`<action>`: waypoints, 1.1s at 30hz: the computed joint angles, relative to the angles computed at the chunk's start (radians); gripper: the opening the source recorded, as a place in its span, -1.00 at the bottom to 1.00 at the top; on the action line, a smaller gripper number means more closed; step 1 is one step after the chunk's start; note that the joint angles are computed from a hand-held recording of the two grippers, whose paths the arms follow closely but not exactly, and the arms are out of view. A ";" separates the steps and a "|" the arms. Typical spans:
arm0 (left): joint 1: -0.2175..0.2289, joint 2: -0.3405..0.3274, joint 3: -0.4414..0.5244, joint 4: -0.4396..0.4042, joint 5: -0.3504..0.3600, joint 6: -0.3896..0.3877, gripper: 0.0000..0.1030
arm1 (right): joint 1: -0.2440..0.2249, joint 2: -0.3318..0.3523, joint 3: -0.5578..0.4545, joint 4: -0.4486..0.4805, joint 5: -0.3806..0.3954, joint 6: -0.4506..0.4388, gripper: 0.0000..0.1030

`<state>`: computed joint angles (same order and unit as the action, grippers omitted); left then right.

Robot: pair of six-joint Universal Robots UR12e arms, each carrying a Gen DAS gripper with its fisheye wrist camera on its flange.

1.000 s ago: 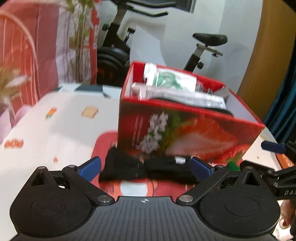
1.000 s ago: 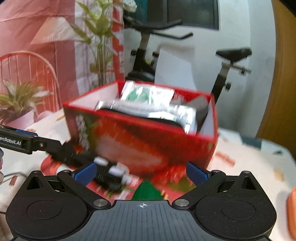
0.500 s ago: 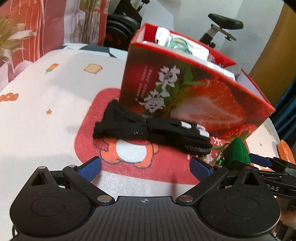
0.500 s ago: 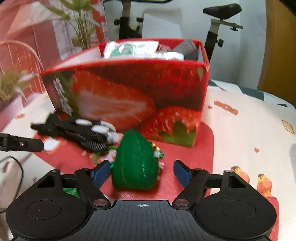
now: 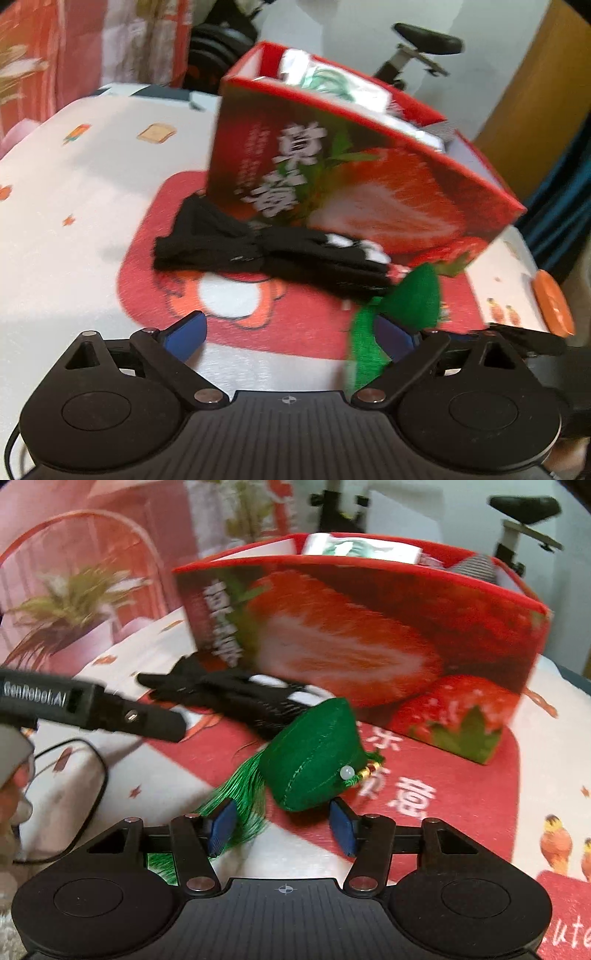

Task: Organize soft objects
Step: 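Move both tools down to the green plush with tassel, then close both tools on the green plush side by side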

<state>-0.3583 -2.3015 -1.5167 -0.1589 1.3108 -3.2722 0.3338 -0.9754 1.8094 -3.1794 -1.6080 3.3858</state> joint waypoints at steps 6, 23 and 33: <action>-0.001 -0.005 0.014 -0.010 -0.067 0.043 0.55 | 0.003 -0.006 0.000 -0.001 -0.022 -0.011 0.01; -0.015 -0.089 0.172 -0.176 -0.279 0.104 0.03 | -0.001 -0.014 0.029 -0.053 -0.107 -0.060 -0.04; -0.014 -0.134 0.239 -0.255 -0.327 0.115 0.03 | -0.012 -0.007 0.030 -0.075 -0.066 -0.050 -0.15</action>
